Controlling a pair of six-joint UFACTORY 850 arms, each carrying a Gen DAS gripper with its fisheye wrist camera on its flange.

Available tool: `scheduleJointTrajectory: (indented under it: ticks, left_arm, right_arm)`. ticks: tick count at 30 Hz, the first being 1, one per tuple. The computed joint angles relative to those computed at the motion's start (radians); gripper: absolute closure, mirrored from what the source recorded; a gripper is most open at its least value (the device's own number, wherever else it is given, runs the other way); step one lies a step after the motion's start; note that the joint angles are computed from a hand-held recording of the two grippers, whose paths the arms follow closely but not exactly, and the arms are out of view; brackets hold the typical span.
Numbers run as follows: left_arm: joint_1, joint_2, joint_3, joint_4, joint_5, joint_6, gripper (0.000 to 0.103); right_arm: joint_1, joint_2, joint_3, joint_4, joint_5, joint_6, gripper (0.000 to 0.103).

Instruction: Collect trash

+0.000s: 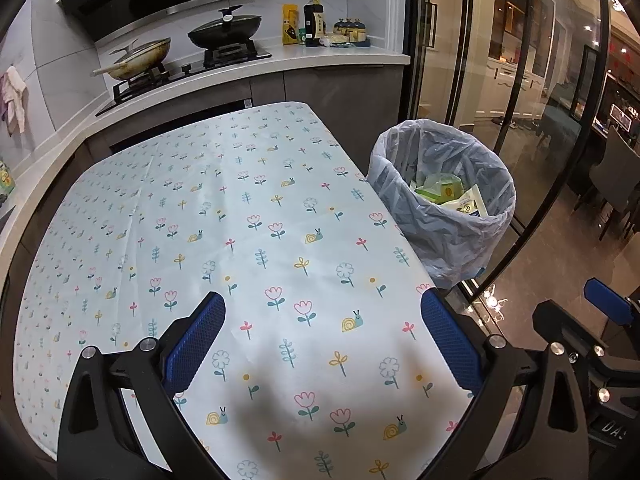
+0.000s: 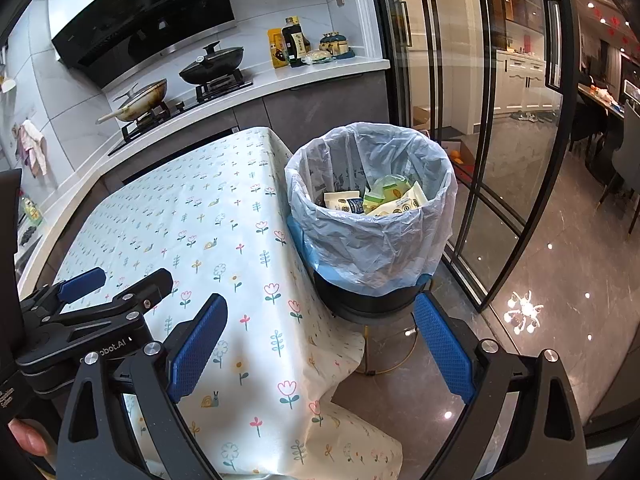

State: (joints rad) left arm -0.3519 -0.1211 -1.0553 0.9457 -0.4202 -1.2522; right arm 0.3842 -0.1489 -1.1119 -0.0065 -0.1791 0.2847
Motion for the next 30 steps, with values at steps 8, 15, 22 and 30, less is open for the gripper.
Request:
scheduleJointTrajectory:
  ticks: [8, 15, 22, 30]
  left_arm:
    - [-0.005, -0.002, -0.002, 0.002, -0.001, 0.006, 0.009]
    - [-0.007, -0.003, -0.002, -0.006, -0.003, 0.013, 0.009]
    - [-0.007, -0.003, -0.001, -0.013, 0.002, 0.022, 0.009]
    - [-0.008, -0.003, 0.000, -0.012, 0.004, 0.019, 0.009]
  right_arm:
    - [-0.002, 0.000, 0.003, 0.005, 0.004, -0.004, 0.012]
    - [-0.002, 0.000, 0.003, 0.007, 0.003, -0.007, 0.012]
    - [-0.001, -0.001, 0.004, 0.018, 0.002, -0.019, 0.012]
    - [0.000, -0.010, -0.005, -0.024, -0.016, 0.028, 0.012]
